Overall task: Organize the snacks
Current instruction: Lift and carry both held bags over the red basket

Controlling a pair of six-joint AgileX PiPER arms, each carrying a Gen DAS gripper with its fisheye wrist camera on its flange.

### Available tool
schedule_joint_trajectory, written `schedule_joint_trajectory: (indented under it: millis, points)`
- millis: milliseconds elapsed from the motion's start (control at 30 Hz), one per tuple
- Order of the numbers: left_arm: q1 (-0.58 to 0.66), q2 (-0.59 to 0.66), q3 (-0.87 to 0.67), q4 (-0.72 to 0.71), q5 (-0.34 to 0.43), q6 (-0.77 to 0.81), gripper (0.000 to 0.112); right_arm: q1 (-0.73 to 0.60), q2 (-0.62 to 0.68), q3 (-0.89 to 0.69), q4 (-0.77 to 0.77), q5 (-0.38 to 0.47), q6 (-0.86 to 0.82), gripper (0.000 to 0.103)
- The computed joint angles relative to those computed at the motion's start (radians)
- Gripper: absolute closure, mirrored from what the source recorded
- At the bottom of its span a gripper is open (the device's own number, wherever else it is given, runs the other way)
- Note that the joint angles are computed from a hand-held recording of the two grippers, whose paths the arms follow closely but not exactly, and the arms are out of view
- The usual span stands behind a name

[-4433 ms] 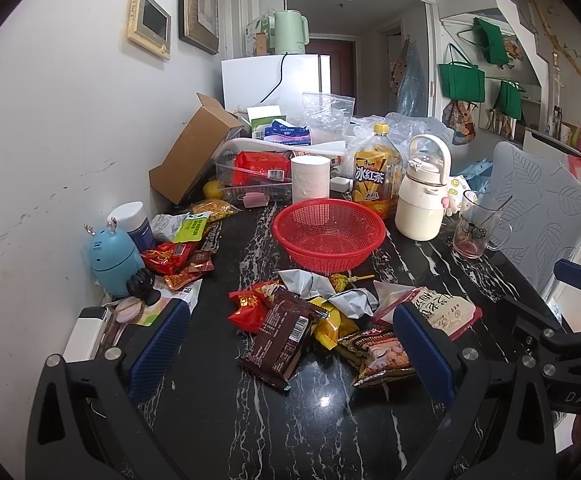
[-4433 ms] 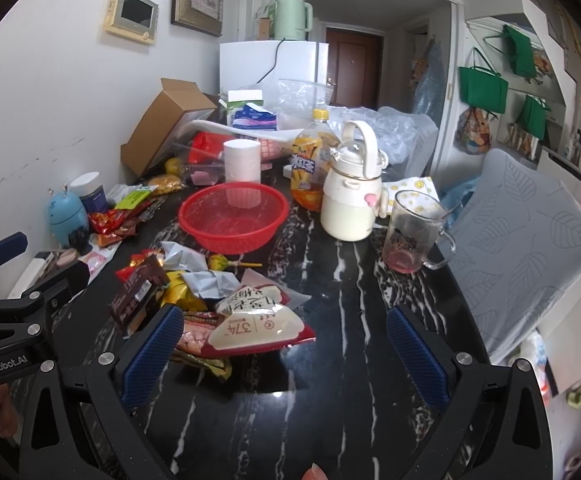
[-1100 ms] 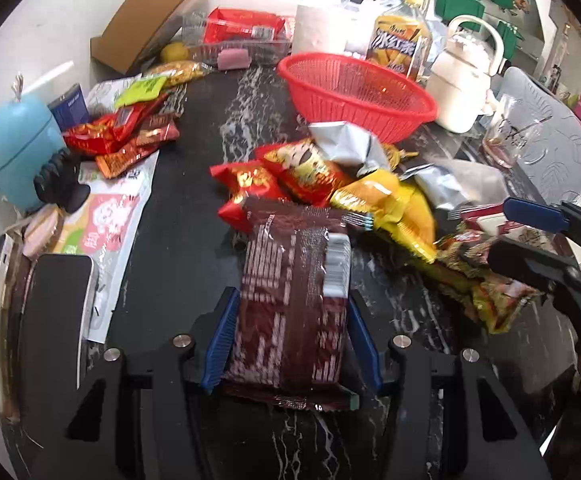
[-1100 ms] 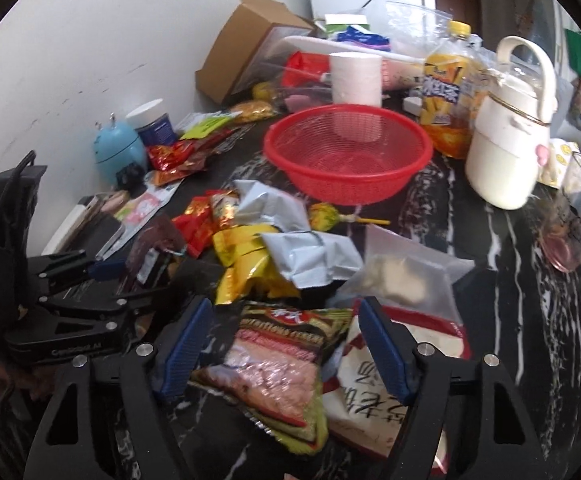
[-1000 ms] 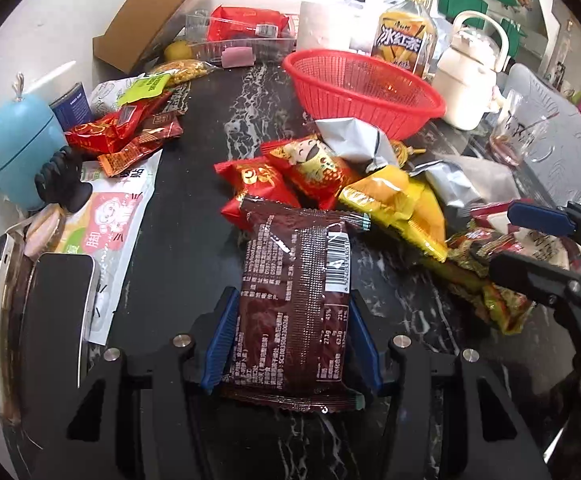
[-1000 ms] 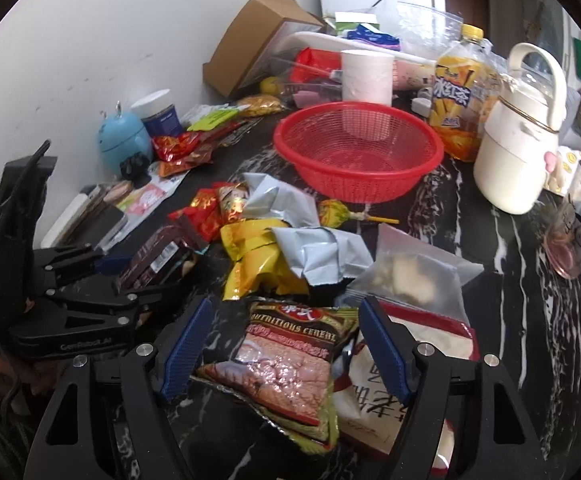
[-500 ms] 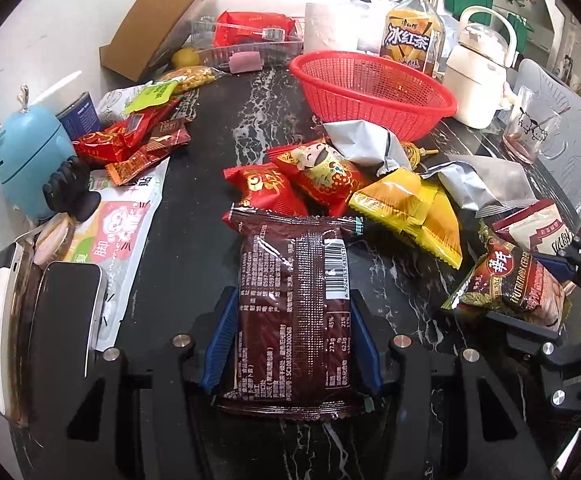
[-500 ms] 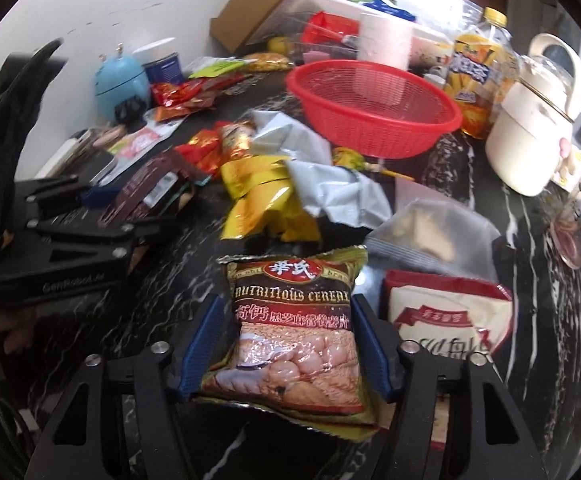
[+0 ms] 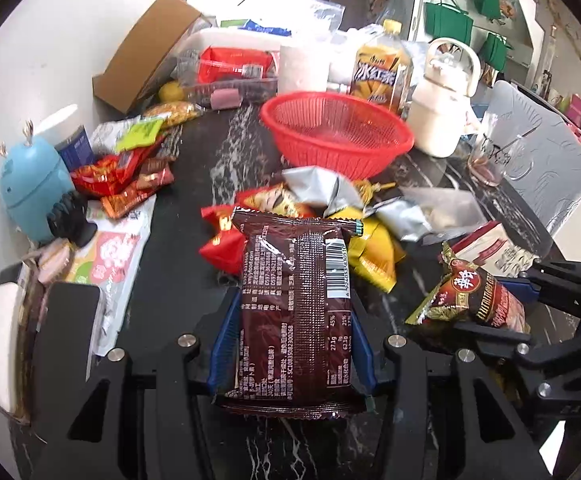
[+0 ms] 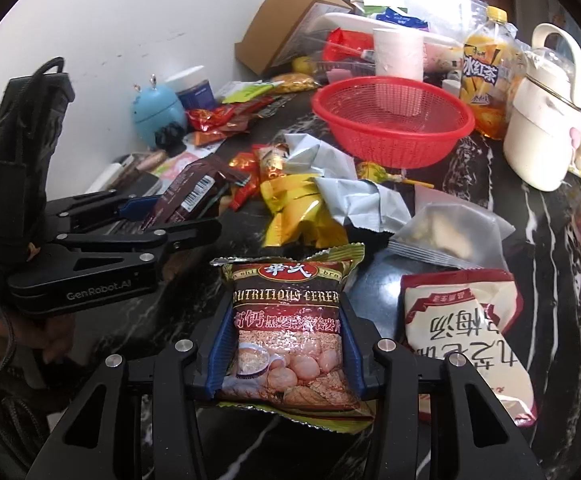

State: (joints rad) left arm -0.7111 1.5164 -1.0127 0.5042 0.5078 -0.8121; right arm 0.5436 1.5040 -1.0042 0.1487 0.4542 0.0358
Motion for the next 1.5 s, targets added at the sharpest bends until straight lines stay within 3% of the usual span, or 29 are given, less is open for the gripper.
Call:
schedule_joint_trajectory:
  millis: [100,733,1133,1500]
  points:
    - [-0.016,-0.010,-0.028,0.011,0.027,-0.001,0.064,0.008,-0.015,-0.013,-0.077,0.013,0.073,0.057]
    - [0.034,0.054,-0.334,-0.170,0.103,0.287,0.064,-0.048,-0.041,-0.225,-0.180,0.126,0.131,0.057]
    - [0.078,0.195,-0.604,-0.188,0.119,0.385,0.064,-0.145,0.074,-0.442,-0.140,0.157,0.018,0.057]
    - [0.118,0.438,-0.976,-0.254,0.198,0.522,0.063,-0.224,0.261,-0.727,-0.101,0.205,-0.087,0.057]
